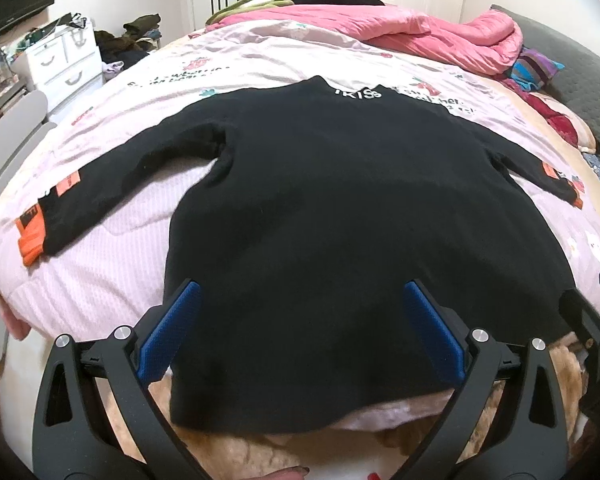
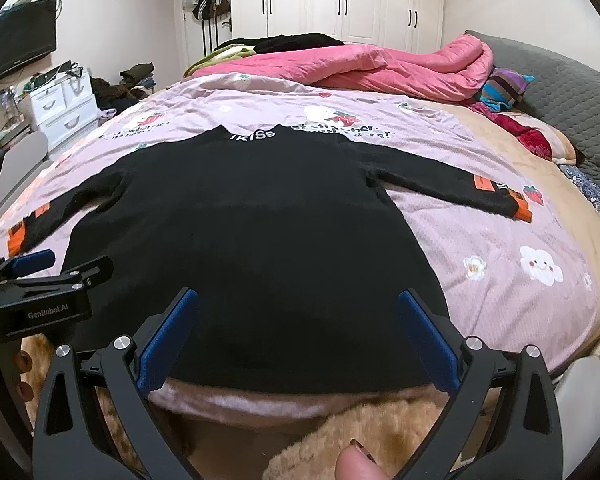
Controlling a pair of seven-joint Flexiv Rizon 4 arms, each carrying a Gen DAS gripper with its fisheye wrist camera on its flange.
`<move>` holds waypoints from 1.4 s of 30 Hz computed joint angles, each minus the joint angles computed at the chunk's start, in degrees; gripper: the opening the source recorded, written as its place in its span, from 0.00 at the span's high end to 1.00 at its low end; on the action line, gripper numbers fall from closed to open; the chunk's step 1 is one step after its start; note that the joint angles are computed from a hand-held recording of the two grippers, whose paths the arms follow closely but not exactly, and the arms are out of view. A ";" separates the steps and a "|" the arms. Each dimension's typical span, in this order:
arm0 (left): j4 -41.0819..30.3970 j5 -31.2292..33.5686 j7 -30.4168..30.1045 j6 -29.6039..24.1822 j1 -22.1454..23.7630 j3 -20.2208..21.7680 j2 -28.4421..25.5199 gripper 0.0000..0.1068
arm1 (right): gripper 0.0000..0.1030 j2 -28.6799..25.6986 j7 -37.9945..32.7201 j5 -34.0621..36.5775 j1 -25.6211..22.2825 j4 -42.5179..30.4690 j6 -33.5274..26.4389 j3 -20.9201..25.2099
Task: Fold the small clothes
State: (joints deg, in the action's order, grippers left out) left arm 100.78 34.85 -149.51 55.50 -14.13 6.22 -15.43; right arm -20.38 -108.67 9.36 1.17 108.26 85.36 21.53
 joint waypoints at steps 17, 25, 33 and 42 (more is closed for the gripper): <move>-8.18 -5.74 6.56 1.72 3.25 2.13 -4.81 0.11 | 0.04 -6.42 10.80 -8.34 6.97 -12.78 -5.05 -6.56; -12.18 -10.64 9.49 2.94 4.96 2.78 -8.09 0.11 | 0.04 -10.25 14.79 -11.57 8.82 -19.80 -6.38 -8.45; -18.90 -17.00 14.91 1.47 6.84 2.82 -13.58 0.11 | 0.04 -15.39 20.33 -12.65 9.80 -30.38 -9.29 -10.08; -26.92 -22.72 19.20 0.84 8.04 3.15 -19.95 0.11 | 0.04 -21.94 25.10 -13.05 10.43 -42.92 -13.83 -11.64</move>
State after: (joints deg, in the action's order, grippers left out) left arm 73.86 12.14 -130.31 56.34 -6.09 9.37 -35.38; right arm -42.31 -83.57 -3.69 11.60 65.34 71.54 9.89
